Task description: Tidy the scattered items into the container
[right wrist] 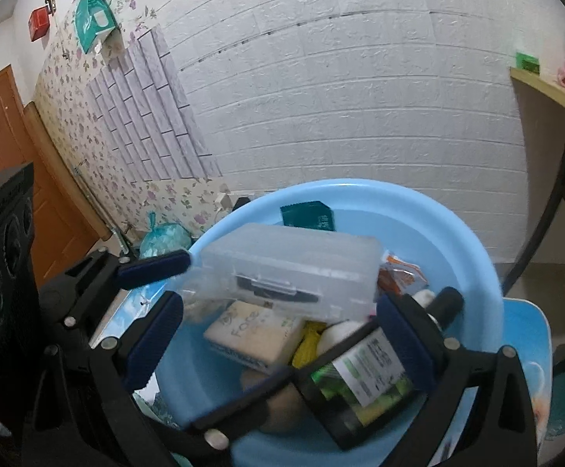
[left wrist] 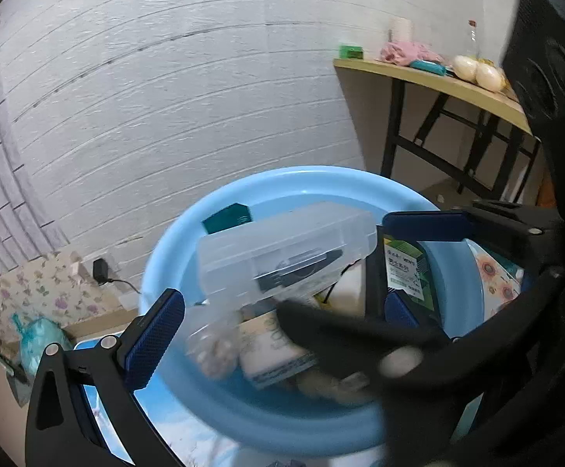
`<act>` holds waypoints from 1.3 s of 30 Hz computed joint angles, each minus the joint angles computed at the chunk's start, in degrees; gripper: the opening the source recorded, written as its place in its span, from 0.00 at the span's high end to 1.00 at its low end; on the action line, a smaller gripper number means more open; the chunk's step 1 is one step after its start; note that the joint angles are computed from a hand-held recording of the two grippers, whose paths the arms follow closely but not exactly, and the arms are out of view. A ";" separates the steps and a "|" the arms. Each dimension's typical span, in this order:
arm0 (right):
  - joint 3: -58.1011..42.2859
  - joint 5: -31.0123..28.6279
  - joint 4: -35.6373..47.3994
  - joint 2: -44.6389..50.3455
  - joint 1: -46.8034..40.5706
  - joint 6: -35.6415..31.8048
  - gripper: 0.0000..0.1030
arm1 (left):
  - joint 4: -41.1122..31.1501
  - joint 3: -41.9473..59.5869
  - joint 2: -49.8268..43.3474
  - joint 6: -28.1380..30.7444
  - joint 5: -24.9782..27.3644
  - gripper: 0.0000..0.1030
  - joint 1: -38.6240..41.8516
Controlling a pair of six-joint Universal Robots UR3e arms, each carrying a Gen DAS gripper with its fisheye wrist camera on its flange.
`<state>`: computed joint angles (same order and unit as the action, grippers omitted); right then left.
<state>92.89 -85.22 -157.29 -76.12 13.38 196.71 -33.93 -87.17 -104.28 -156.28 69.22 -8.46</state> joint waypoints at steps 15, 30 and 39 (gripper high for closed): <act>2.71 -4.83 4.24 -11.28 5.34 5.54 0.01 | -3.45 -12.15 19.90 -0.15 -6.34 0.00 10.24; 3.08 -19.45 8.27 -16.87 19.11 10.07 0.01 | -16.90 -21.55 40.26 5.98 -9.47 0.00 21.27; 6.04 -22.56 8.61 -16.86 21.36 12.61 0.01 | -16.05 -23.57 40.47 1.93 -2.24 0.00 18.04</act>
<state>98.93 -107.79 -148.68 -92.98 34.74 209.32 -49.98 -110.74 -63.81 -154.35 66.98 9.57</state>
